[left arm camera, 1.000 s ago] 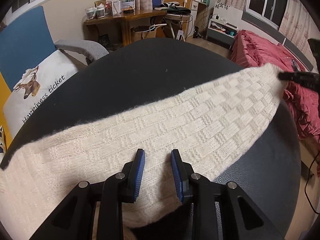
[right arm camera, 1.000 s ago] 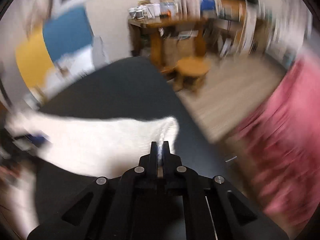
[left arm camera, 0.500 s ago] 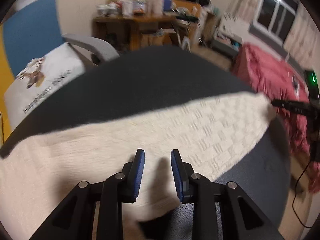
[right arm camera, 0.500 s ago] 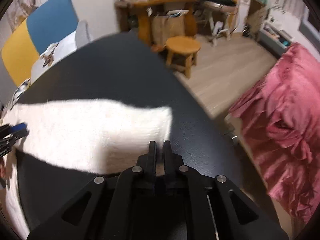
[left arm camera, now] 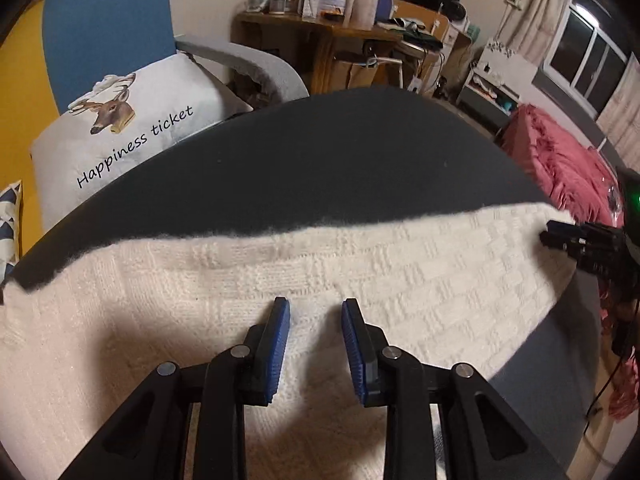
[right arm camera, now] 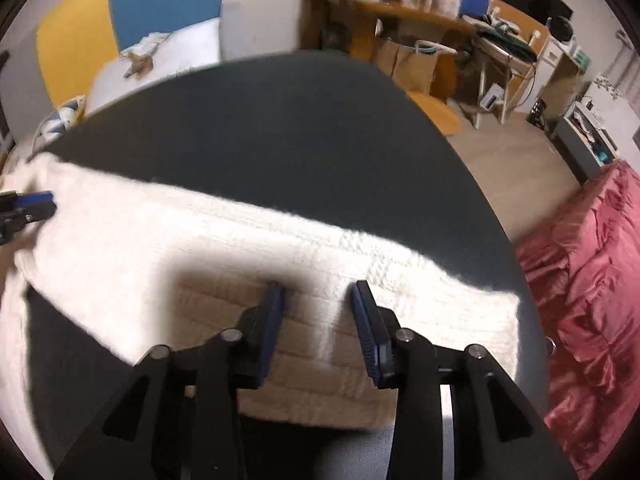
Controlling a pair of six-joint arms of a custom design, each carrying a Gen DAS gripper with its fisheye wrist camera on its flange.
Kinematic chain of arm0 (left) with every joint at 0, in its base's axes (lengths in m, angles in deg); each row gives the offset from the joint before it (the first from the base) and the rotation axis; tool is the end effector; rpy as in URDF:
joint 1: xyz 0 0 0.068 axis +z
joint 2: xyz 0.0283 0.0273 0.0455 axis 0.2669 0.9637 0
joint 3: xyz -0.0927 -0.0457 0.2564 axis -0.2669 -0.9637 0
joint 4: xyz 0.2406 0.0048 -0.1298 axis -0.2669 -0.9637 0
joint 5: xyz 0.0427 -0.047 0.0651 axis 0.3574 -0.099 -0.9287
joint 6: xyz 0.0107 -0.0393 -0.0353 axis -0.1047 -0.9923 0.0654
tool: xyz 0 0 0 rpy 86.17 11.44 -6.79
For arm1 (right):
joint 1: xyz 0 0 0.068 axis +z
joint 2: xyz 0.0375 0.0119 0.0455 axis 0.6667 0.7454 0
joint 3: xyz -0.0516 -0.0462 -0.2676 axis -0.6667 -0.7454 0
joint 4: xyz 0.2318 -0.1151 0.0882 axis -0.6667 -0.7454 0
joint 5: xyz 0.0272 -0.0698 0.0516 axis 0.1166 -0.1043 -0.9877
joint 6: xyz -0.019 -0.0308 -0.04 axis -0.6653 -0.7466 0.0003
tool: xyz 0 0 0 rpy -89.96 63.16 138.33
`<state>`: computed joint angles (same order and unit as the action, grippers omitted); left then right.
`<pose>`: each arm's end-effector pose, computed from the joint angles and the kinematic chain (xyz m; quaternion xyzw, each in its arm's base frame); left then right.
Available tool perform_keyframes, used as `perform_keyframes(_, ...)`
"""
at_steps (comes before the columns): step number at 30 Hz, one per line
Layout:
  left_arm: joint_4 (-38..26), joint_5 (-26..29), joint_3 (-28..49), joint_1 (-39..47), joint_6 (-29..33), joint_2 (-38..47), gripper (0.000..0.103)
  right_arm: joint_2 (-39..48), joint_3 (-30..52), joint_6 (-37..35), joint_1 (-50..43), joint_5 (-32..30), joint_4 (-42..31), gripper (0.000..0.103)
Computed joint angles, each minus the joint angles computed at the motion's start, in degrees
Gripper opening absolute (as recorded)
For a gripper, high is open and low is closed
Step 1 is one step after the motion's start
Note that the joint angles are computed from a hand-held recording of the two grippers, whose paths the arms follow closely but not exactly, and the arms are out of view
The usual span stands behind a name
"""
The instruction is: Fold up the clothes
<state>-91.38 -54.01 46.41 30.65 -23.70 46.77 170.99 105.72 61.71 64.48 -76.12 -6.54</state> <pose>0.4095 0.0950 0.1145 0.1902 0.9416 -0.1309 0.2450 0.2062 0.0768 0.0926 0.0551 0.9638 -0.0103 0.2606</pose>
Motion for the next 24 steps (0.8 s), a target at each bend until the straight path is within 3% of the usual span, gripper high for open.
perform_keyframes(4,-4.6,8.6,3.2,5.2,-1.3,1.1,0.027,2.4,4.3,1.1,1.0,2.5,-5.5,0.039)
perform_keyframes(6,-3.6,10.6,2.6,8.2,-1.3,0.8,0.027,2.9,7.6,3.2,3.7,4.6,-9.2,0.04)
perform_keyframes(10,-3.8,9.8,2.4,10.6,2.1,1.3,0.026,6.7,15.4,1.9,12.0,1.8,-5.0,0.041)
perform_keyframes(13,-3.1,6.0,0.8,9.4,6.0,0.9,0.026,18.8,26.9,-0.9,17.3,0.1,-4.7,0.041)
perform_keyframes(16,2.7,3.3,-5.4,8.6,8.7,-1.9,0.026,29.6,36.5,-0.5,17.7,2.2,-10.0,0.041)
perform_keyframes(20,-1.6,8.2,-5.3,10.4,9.3,-3.2,0.026,28.4,33.2,3.4,15.2,1.3,-6.4,0.043)
perform_keyframes(24,-5.3,12.6,-10.9,11.0,16.9,-8.0,0.026,24.9,32.5,2.6,17.7,-1.1,-5.6,0.043)
